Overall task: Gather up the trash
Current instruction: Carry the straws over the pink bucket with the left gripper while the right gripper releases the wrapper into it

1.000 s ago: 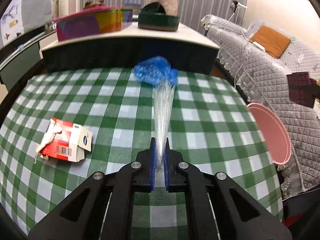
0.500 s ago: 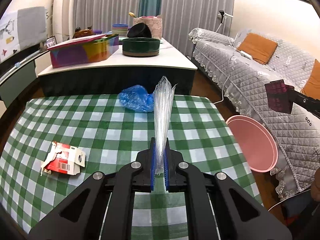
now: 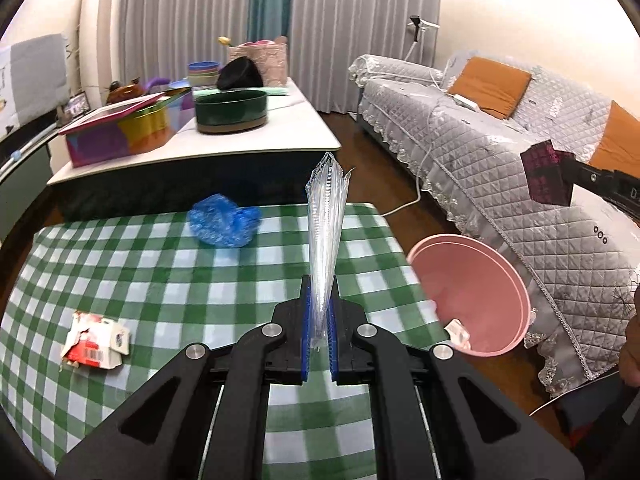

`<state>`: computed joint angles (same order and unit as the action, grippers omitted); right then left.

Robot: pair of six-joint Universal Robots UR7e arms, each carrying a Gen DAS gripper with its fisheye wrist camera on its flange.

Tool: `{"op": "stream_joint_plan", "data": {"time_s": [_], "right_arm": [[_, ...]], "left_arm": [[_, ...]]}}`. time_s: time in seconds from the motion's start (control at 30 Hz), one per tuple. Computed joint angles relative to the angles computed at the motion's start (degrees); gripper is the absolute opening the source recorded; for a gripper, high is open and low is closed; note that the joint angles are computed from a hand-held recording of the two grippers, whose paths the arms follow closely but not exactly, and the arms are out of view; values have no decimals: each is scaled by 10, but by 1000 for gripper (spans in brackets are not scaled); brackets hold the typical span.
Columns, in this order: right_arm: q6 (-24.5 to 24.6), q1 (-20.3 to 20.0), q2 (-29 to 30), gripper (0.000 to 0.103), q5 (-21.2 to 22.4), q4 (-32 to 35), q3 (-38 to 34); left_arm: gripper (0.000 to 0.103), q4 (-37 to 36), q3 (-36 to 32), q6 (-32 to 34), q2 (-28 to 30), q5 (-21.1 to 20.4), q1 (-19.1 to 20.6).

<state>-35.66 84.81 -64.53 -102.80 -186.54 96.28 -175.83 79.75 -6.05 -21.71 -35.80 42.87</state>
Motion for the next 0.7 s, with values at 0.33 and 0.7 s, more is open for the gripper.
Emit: {"op": "stream_joint_plan", "data": {"time_s": [0.33, 0.7], "right_arm": [[24, -20, 4, 8, -11, 12, -31], [45, -40, 13, 8, -20, 31, -58]], "left_arm": [[7, 33, -88, 18, 50, -32, -1], [7, 84, -192, 35, 110, -78, 5]]}}
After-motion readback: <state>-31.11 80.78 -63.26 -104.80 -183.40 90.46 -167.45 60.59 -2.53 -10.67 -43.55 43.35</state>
